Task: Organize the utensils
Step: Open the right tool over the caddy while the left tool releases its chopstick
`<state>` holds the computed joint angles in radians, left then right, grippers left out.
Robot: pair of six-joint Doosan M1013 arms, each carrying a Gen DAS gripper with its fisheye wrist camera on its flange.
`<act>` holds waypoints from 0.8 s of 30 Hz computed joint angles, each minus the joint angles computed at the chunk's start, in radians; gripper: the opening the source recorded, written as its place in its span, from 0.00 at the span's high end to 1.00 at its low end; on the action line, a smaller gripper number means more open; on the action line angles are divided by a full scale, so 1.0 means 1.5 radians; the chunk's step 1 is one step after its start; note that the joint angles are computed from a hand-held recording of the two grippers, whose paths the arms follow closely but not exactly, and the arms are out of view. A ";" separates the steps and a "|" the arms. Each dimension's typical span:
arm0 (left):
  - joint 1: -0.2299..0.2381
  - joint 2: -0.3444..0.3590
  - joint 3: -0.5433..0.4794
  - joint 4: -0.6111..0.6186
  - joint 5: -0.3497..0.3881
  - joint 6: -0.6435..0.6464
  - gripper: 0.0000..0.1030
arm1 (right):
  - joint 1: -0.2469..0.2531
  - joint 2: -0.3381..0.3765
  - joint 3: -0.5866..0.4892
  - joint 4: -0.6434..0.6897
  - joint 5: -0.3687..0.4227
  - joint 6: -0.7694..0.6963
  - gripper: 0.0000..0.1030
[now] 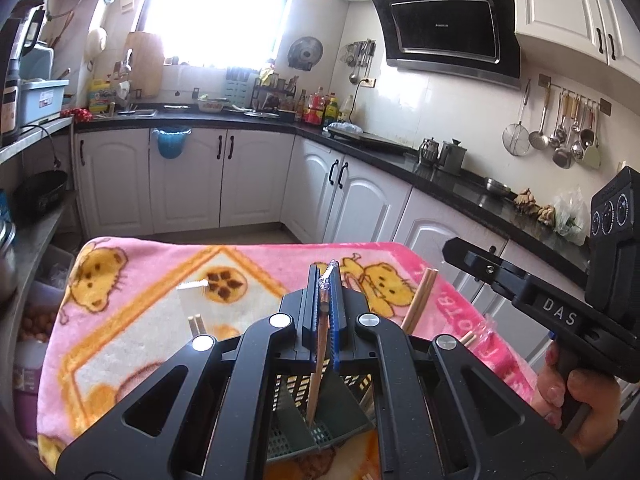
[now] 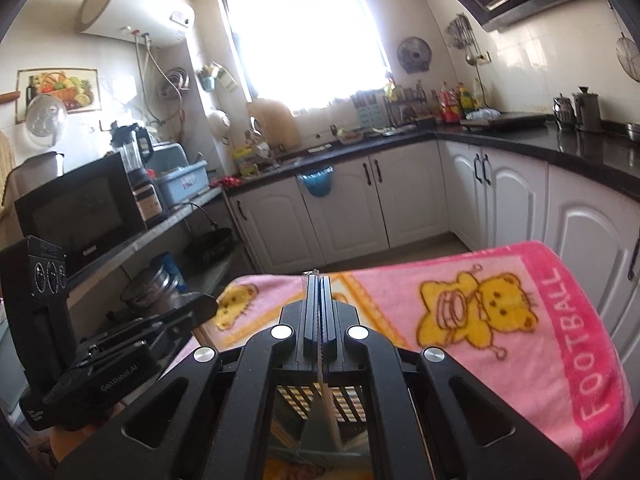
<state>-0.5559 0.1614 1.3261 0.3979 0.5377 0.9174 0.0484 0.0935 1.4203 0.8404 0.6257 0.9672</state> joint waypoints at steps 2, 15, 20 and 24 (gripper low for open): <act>-0.001 -0.001 0.005 0.003 0.001 -0.004 0.98 | 0.003 -0.006 0.007 -0.036 -0.009 0.023 0.99; -0.006 -0.024 0.048 0.045 -0.002 -0.066 0.87 | 0.009 -0.031 0.038 -0.129 -0.018 0.072 0.80; -0.008 -0.037 0.065 0.054 -0.011 -0.082 0.74 | 0.016 -0.044 0.050 -0.183 -0.036 0.097 0.66; -0.010 -0.049 0.079 0.067 -0.017 -0.098 0.63 | 0.018 -0.056 0.062 -0.216 -0.048 0.118 0.54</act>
<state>-0.5716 0.0872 1.4451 0.4990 0.5120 0.7706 0.0759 0.0092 1.5131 0.5157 0.5540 1.1440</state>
